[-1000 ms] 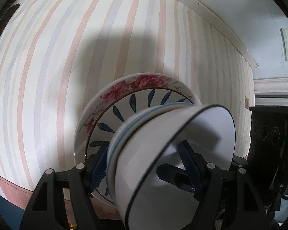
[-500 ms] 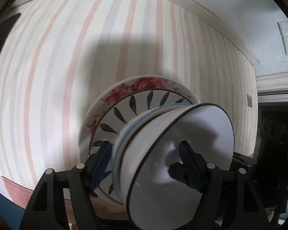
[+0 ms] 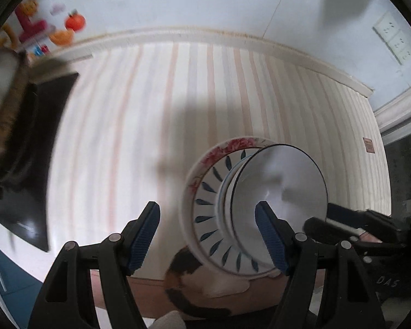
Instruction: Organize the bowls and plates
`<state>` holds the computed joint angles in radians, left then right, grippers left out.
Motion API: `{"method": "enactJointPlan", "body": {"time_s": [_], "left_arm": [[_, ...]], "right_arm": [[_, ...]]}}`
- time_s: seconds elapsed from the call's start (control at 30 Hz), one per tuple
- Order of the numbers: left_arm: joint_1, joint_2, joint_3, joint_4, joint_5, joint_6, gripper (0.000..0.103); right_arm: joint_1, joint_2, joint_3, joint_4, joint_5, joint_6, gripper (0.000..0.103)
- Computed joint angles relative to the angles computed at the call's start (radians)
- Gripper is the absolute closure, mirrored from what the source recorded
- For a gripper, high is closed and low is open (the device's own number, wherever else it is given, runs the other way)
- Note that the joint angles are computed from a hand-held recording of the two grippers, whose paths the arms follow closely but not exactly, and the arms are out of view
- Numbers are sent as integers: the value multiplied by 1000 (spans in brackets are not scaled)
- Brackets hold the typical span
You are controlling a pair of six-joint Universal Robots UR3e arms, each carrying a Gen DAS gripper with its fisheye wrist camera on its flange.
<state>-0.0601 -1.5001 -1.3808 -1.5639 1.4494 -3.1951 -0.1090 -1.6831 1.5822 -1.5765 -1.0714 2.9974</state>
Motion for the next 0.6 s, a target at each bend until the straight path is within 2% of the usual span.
{"method": "enactJointPlan", "body": {"time_s": [0.1,0.13,0.17,0.27,0.6], "left_arm": [[9,70,-2,-23,9,24,29],[11,92,-1,-32,13,34,22],[10,112,3,-40,25,41,15],[9,177,12,-60,52,48,7],[-21,353,93,-140,114,-7,5]], "right_arm": [[45,-75,-34,5,-45,80,30],[52,-96,-45,14,-54,98,23],[65,-117,-58,22,-65,121,21],[122,-163,-117,41,-137,195,12],[245,-304,-290,96,-381,310,5]]}}
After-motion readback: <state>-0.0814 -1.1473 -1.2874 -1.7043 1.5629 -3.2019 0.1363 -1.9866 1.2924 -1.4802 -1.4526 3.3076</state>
